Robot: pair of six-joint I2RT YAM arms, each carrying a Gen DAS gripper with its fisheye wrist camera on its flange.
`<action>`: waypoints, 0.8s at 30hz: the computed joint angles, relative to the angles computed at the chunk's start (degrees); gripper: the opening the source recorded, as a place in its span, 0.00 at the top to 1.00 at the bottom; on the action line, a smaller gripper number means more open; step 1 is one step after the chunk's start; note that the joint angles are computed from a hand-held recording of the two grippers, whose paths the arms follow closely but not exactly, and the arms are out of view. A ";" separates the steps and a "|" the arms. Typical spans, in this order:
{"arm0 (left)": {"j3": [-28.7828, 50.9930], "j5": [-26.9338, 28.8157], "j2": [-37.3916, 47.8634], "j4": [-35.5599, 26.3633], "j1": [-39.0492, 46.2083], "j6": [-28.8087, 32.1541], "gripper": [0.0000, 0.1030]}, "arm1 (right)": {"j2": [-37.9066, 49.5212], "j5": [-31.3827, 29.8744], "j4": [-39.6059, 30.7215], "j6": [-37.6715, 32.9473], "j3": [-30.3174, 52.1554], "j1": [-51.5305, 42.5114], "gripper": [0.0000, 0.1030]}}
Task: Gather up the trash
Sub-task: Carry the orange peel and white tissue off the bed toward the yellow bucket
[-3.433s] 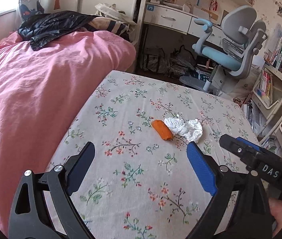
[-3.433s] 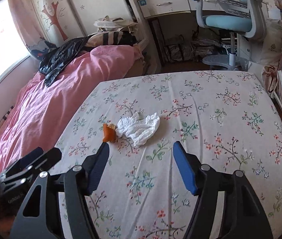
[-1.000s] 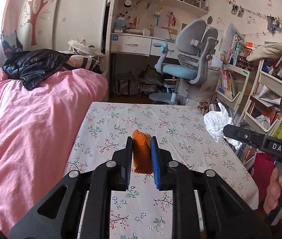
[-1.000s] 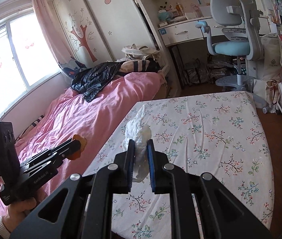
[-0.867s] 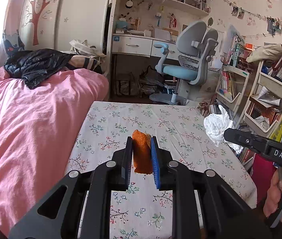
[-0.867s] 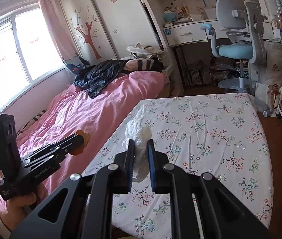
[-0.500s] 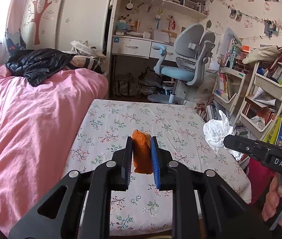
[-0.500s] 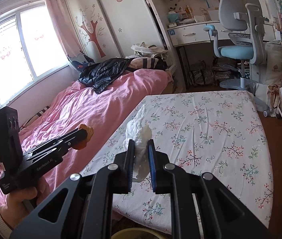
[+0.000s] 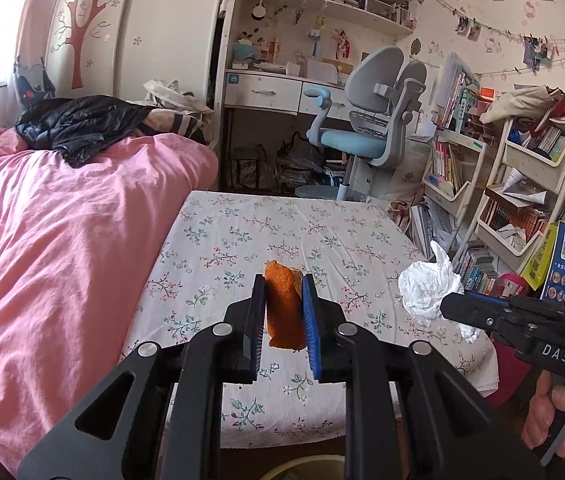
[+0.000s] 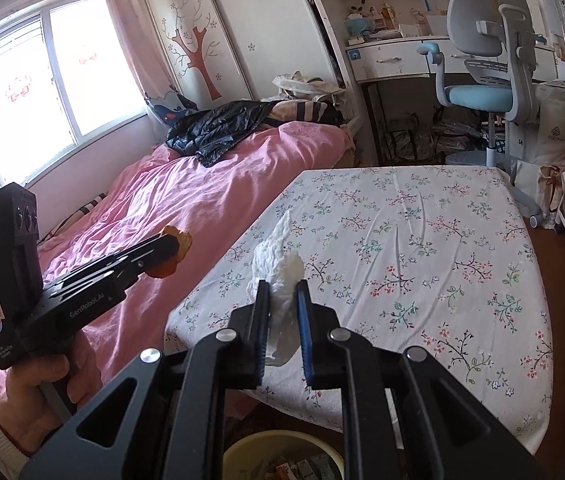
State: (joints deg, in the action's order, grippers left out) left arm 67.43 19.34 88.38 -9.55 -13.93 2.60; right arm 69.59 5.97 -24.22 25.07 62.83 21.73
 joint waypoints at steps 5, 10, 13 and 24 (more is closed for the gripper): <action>-1.31 -0.34 -1.06 -0.12 -0.19 0.42 0.83 | -0.94 0.93 -0.77 0.57 -1.41 2.18 0.85; -2.15 -0.61 -1.77 -0.35 -0.36 0.67 0.83 | -1.49 1.35 -1.90 1.42 -2.53 4.54 0.84; -2.97 -0.77 -2.38 -0.45 -0.40 0.94 0.83 | -1.19 1.30 -2.75 1.49 -3.00 6.48 0.84; -6.79 -0.39 -5.00 -0.30 0.46 1.64 0.83 | 1.75 1.43 -7.53 1.80 -4.34 13.61 0.84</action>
State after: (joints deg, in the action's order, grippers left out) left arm 60.64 18.95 83.39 -9.85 -13.46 4.25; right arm 71.34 7.39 -31.74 26.87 58.49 35.34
